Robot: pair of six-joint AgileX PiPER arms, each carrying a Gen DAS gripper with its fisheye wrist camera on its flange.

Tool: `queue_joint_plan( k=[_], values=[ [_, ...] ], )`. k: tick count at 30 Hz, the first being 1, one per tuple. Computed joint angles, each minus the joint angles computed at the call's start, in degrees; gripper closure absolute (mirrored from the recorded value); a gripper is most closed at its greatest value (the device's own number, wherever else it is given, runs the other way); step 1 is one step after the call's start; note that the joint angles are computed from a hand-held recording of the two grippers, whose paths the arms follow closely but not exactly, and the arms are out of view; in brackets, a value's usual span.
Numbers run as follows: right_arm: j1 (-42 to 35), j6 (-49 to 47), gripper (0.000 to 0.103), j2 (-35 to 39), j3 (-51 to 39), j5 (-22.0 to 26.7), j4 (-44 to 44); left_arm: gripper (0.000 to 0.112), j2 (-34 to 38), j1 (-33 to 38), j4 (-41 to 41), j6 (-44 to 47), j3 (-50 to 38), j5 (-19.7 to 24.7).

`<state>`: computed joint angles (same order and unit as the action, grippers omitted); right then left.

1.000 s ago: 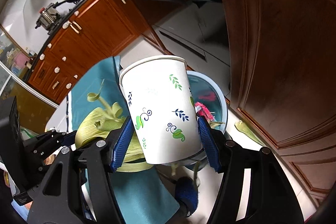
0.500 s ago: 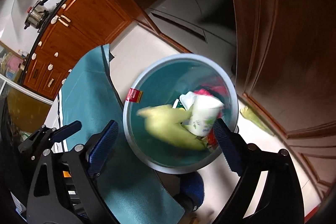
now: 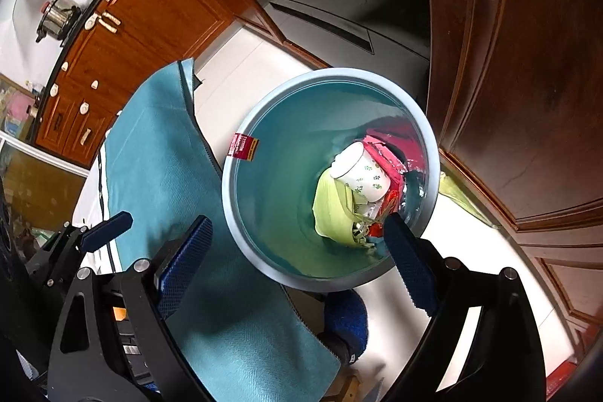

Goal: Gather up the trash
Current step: 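Return both tools to the table over the remaining scraps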

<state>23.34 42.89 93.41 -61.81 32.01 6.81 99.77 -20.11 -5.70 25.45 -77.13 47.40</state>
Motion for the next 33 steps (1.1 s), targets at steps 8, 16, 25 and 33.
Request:
queue_joint_plan(
  k=[8, 16, 25, 33],
  values=[
    [3.7, 7.1, 0.012, -1.0, -2.4, 5.2, -7.3, 0.022, -2.5, 2.2, -3.3, 2.7, 1.3, 0.7],
    [9.1, 14.6, 0.011, -3.4, -5.3, 12.4, -14.6, 0.014, -8.3, 4.9, -7.3, 7.3, 4.9, 1.7],
    [18.4, 21.7, 0.007, -4.6, -12.2, 25.0, -23.2, 0.014, -17.1, 14.2, -13.6, 16.2, 9.3, 6.3],
    [28.1, 22.9, 0.007, -0.5, -24.1, 31.4, -26.9, 0.013, -22.6, 33.1, -20.8, 30.6, 11.2, 13.8]
  ],
)
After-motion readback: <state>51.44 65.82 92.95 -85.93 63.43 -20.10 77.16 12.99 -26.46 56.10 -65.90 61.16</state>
